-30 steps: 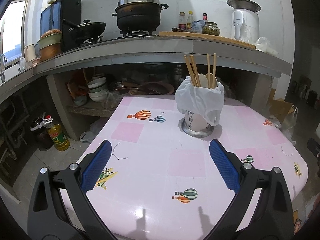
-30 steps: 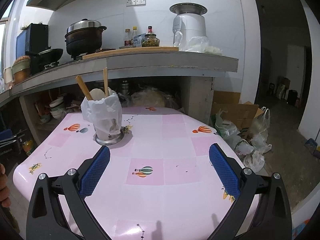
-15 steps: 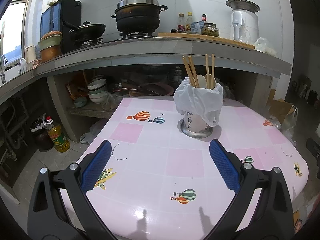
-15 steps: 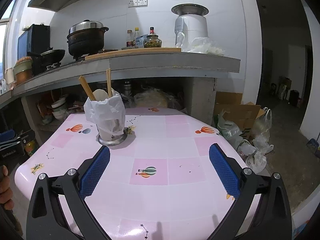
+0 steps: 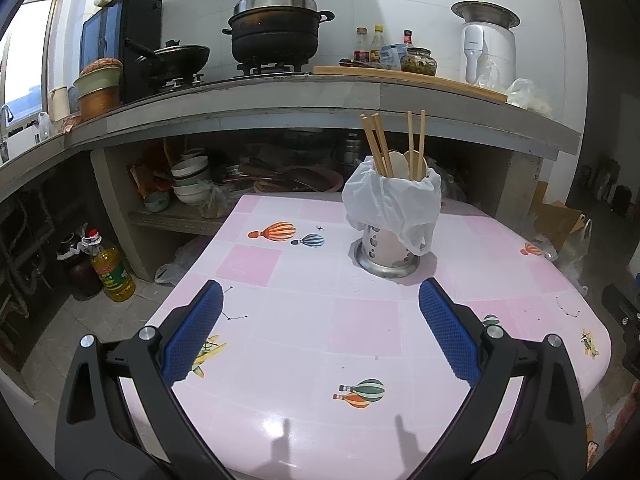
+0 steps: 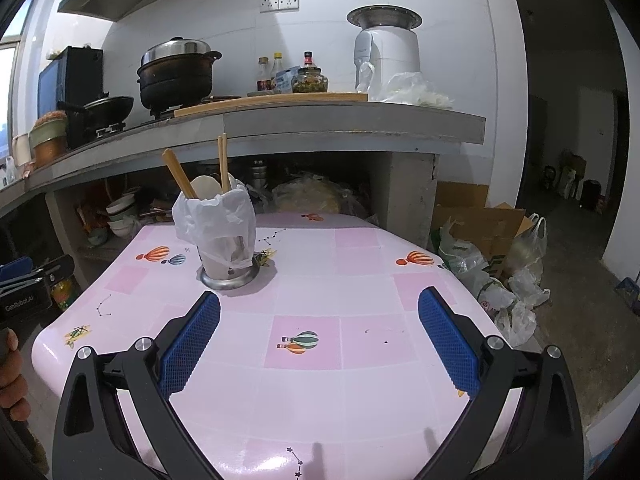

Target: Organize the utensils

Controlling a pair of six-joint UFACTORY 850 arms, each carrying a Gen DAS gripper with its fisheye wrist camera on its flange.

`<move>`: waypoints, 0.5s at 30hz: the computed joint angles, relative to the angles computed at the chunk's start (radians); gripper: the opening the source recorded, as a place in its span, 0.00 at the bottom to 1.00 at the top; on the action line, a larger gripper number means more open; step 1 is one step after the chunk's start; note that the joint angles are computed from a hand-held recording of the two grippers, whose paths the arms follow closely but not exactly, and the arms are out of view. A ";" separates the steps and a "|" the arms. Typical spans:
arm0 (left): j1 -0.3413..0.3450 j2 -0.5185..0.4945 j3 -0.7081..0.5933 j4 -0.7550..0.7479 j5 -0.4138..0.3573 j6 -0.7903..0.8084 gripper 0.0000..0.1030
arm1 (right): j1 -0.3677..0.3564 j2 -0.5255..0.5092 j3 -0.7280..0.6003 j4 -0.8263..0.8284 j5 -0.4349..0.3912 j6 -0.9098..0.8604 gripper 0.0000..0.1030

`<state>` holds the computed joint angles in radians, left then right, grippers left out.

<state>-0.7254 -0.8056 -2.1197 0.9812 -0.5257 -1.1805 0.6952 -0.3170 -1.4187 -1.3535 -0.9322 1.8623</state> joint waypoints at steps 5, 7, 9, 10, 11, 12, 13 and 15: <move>-0.005 -0.005 -0.009 -0.011 -0.001 0.012 0.92 | 0.000 0.001 0.001 -0.002 -0.002 0.003 0.94; -0.006 -0.007 -0.013 -0.019 -0.003 0.023 0.92 | -0.001 0.002 0.002 -0.002 0.000 0.005 0.94; -0.006 -0.005 -0.010 -0.030 0.000 0.034 0.92 | -0.002 0.002 0.003 0.000 0.002 0.006 0.94; -0.006 -0.007 -0.014 -0.046 -0.001 0.048 0.92 | -0.002 0.001 0.002 0.001 0.003 0.005 0.94; -0.006 -0.007 -0.014 -0.055 -0.002 0.054 0.92 | -0.002 0.000 0.000 0.004 0.003 0.002 0.94; -0.006 -0.009 -0.018 -0.064 -0.004 0.061 0.92 | -0.001 0.000 0.001 0.004 0.003 0.002 0.94; -0.006 -0.012 -0.023 -0.074 -0.007 0.070 0.92 | -0.001 0.000 0.000 0.004 0.002 0.002 0.94; -0.005 -0.014 -0.029 -0.087 -0.009 0.080 0.92 | 0.000 -0.001 -0.001 0.001 0.000 0.002 0.94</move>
